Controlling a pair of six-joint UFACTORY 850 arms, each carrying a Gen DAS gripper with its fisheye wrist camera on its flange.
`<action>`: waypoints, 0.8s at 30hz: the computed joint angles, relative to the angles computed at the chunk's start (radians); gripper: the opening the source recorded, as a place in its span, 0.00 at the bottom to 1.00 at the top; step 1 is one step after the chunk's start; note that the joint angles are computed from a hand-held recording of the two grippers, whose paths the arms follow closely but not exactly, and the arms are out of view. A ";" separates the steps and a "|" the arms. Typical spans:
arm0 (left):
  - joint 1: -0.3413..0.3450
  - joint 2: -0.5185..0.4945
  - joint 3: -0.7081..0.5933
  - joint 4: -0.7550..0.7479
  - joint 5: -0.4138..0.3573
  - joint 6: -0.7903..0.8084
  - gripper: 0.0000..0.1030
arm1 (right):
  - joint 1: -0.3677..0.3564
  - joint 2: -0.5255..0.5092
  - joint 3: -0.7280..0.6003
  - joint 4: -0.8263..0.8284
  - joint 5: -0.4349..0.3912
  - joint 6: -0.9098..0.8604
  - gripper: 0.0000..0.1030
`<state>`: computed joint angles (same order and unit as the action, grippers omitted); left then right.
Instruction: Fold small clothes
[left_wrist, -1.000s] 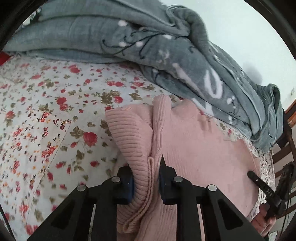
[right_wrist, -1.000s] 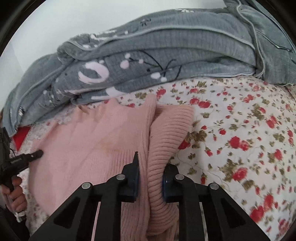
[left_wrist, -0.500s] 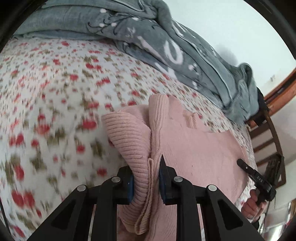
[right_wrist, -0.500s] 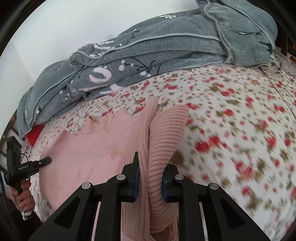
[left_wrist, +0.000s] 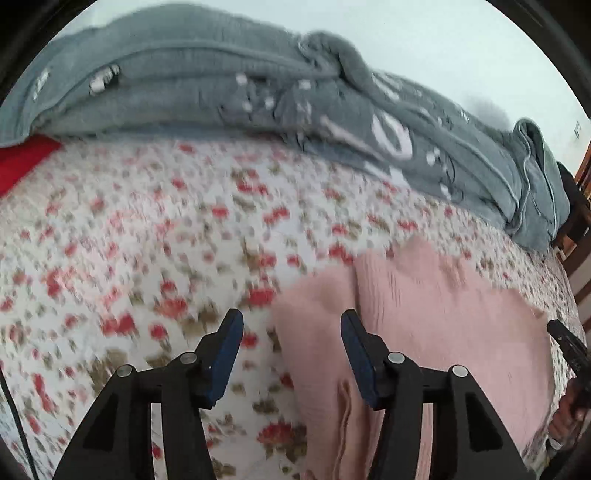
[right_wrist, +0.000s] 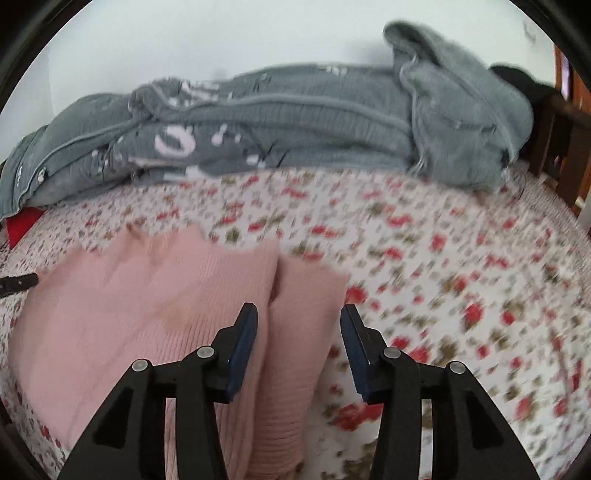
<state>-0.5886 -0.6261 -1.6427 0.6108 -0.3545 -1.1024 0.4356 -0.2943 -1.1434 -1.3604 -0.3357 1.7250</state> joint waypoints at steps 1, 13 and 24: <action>0.004 -0.001 -0.006 -0.030 0.030 0.036 0.51 | -0.004 0.001 -0.010 -0.005 0.014 -0.001 0.44; 0.002 -0.321 -0.490 -0.483 -0.240 0.552 0.07 | -0.064 -0.246 -0.292 0.999 0.049 -0.982 0.06; 0.009 -0.221 -0.309 -0.417 -0.117 0.476 0.17 | -0.039 -0.204 -0.266 0.715 -0.011 -0.691 0.10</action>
